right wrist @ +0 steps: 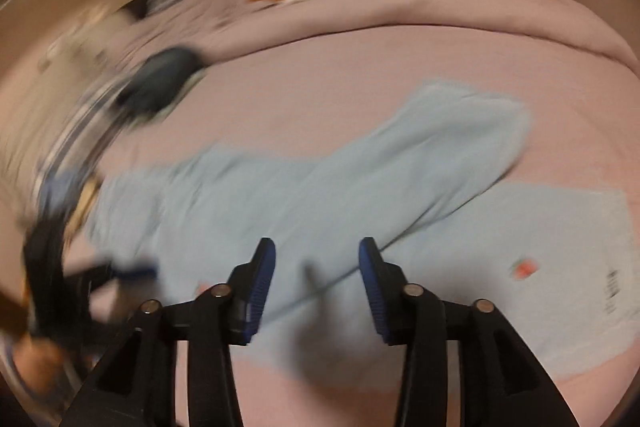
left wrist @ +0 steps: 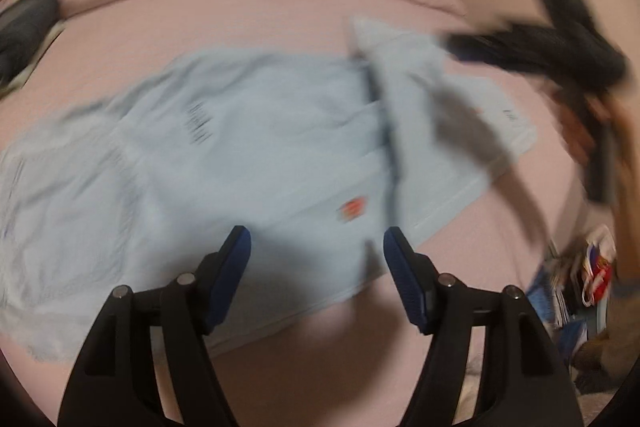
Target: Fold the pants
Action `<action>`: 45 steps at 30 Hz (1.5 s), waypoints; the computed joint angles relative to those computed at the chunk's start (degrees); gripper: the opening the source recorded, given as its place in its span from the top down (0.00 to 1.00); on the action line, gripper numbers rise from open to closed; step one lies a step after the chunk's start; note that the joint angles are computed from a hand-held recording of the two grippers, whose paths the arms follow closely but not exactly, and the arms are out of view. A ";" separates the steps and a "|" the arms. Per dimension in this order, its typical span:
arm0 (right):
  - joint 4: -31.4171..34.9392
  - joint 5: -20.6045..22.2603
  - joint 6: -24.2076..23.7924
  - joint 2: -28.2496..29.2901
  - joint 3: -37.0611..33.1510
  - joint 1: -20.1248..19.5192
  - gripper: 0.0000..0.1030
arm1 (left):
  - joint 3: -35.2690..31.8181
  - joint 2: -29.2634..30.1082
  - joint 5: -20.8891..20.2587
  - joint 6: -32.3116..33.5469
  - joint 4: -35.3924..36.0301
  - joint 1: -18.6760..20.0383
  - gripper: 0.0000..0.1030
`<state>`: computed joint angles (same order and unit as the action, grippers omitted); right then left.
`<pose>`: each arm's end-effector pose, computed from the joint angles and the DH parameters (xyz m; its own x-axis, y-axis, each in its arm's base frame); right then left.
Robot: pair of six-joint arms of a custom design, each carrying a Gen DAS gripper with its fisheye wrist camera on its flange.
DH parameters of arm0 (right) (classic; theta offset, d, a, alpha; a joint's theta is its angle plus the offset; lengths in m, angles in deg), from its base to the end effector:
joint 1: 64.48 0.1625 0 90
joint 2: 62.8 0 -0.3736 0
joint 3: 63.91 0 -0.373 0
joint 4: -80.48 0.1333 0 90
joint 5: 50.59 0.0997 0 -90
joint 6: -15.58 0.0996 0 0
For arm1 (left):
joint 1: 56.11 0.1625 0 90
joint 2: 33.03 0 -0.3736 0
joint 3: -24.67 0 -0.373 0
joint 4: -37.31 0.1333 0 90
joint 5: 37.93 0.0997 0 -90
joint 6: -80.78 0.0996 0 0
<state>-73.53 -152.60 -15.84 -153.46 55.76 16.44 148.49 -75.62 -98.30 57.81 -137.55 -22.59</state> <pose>0.0387 -0.4715 0.3326 -0.8755 -0.1894 0.4445 -0.3834 0.8322 -0.4006 -0.2634 -0.3935 -0.0334 -0.7907 0.4362 -0.4296 0.5685 0.7835 -0.2508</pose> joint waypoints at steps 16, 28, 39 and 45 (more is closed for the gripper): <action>8.76 -22.80 15.08 31.93 -31.88 5.01 0.80 | -12.80 11.86 -3.66 5.53 -0.02 2.47 0.74; -8.04 7.72 11.58 -3.46 -2.28 -5.16 0.93 | -9.98 12.30 -3.93 7.12 -3.85 -1.36 0.88; -4.69 33.80 15.96 -23.98 15.32 -38.21 0.93 | -7.95 10.33 -2.16 9.48 -0.58 -1.19 0.86; -5.39 44.71 22.05 -24.71 17.48 -42.90 0.77 | -7.54 9.86 -1.83 8.30 0.20 -1.60 0.86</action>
